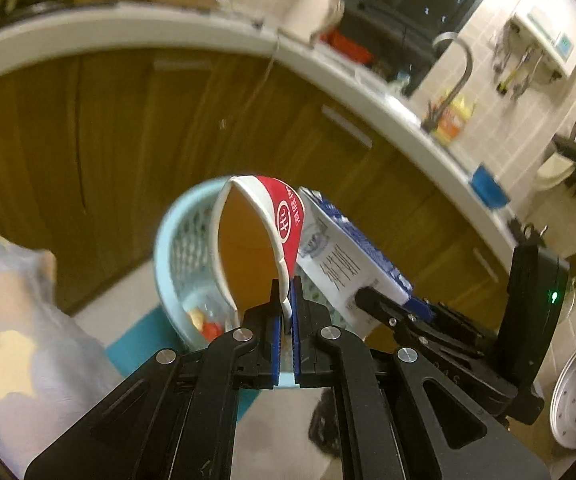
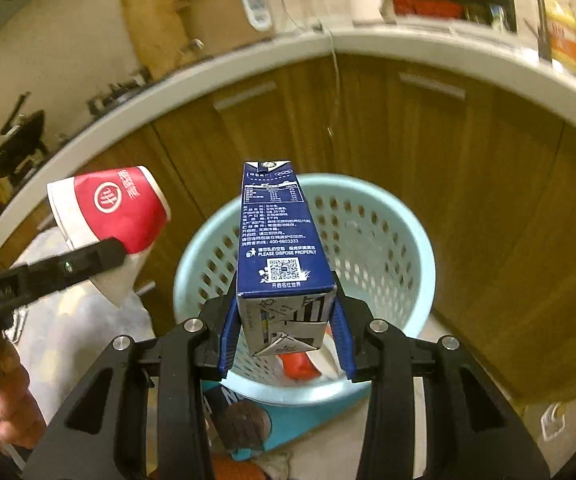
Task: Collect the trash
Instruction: 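Carry cup and carton over the blue basket and release both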
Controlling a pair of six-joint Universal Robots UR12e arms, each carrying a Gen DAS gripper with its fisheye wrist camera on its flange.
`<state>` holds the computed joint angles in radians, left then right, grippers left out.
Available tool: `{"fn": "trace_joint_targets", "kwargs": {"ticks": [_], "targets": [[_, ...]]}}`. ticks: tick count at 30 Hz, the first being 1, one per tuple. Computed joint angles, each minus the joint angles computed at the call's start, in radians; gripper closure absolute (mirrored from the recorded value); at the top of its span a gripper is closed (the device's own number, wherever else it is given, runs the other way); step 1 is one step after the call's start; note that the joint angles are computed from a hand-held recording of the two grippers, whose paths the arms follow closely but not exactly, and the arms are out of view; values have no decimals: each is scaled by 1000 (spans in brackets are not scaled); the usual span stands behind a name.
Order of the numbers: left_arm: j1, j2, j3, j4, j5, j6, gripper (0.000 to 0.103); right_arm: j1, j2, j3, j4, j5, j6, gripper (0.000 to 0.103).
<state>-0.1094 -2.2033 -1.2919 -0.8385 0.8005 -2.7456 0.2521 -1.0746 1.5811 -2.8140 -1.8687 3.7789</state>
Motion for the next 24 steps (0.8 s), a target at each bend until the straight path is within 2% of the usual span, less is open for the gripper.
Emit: {"fn": "trace_joint_targets", "kwargs": {"ticks": [3, 5, 7, 9, 17, 24], "targets": [[-11, -19, 21, -33, 26, 4, 101, -6, 4, -2, 29, 5, 29, 66], [-13, -22, 19, -6, 43, -17, 94, -9, 3, -5, 51, 0, 44, 65], [-14, -26, 26, -16, 44, -12, 63, -17, 1, -5, 66, 22, 62, 55], [-16, -27, 30, -32, 67, -4, 56, -22, -1, -3, 67, 26, 69, 54], [-8, -22, 32, -71, 86, 23, 56, -12, -8, -6, 61, 26, 56, 54], [-12, -43, 67, -87, 35, -6, 56, -3, -20, -6, 50, 6, 47, 54]]}}
